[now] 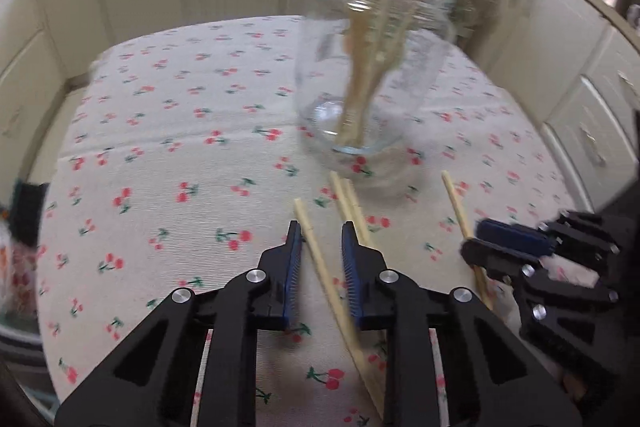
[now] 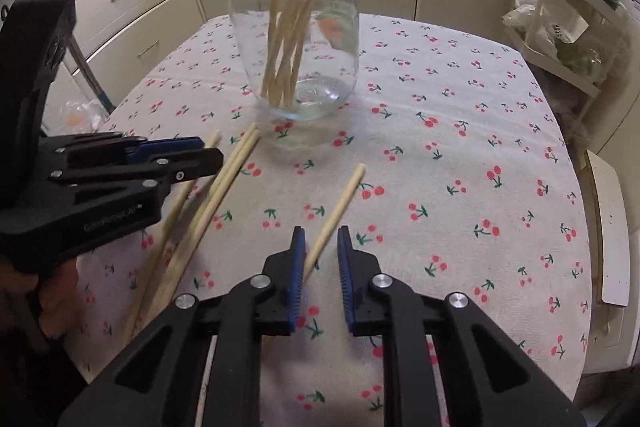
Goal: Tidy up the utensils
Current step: 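Grasp a chopstick with the left gripper while the right gripper grasps another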
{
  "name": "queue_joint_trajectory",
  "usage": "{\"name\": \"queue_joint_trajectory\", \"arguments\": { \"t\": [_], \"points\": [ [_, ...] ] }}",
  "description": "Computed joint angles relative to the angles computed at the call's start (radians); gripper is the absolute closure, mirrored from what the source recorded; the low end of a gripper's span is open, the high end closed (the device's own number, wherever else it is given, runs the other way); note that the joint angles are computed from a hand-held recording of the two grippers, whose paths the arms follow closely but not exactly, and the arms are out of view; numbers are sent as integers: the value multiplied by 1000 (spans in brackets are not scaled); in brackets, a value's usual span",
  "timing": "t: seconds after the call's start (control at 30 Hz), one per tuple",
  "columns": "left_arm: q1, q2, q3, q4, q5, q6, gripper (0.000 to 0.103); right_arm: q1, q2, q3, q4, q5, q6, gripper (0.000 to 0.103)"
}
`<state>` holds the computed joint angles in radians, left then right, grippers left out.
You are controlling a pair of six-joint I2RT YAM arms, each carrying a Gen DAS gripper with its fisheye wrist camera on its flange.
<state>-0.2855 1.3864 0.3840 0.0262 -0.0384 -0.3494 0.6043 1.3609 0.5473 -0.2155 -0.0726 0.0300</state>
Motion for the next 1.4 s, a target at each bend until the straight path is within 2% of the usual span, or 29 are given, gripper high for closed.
{"name": "queue_joint_trajectory", "arguments": {
  "t": [0.07,0.13,0.2,0.27,0.4,0.47,0.5,0.53,0.6,0.7,0.8,0.83,0.9,1.13,1.3,1.33,1.4],
  "points": [
    [6,-5,9,-29,8,47,84,-24,4,9,-15,-22,-1,86],
    [2,2,30,-64,-11,46,84,-39,23,25,-19,-32,14,85],
    [-7,11,51,-91,-25,26,83,-33,42,40,-16,-25,37,78],
    [-33,27,76,-114,-51,-11,78,-9,54,51,-17,3,63,77],
    [-99,55,109,-146,-126,-96,69,27,59,49,-5,54,85,77],
    [-114,65,116,-149,-152,-125,69,30,55,43,0,67,81,82],
    [-119,70,118,-149,-162,-134,69,34,50,39,-2,68,84,89],
    [-119,71,118,-147,-168,-138,74,22,49,42,-10,49,74,91],
    [-115,61,116,-156,-168,-148,79,15,44,44,-22,40,63,92],
    [-90,55,119,-164,-137,-136,79,4,51,53,-34,28,60,91],
    [-90,65,124,-164,-148,-129,79,4,66,61,-27,38,72,91],
    [-98,67,123,-161,-160,-128,83,5,69,61,-20,39,75,91],
    [-100,66,120,-151,-159,-128,97,6,67,56,-11,34,79,91],
    [-83,49,109,-156,-117,-103,97,-9,72,71,-41,12,71,94],
    [-92,76,132,-173,-141,-113,97,27,87,79,-28,61,71,88],
    [-107,86,143,-181,-163,-111,97,35,86,73,-19,69,69,89],
    [-116,70,134,-178,-175,-114,98,33,77,61,-8,56,77,97]
  ]
}}
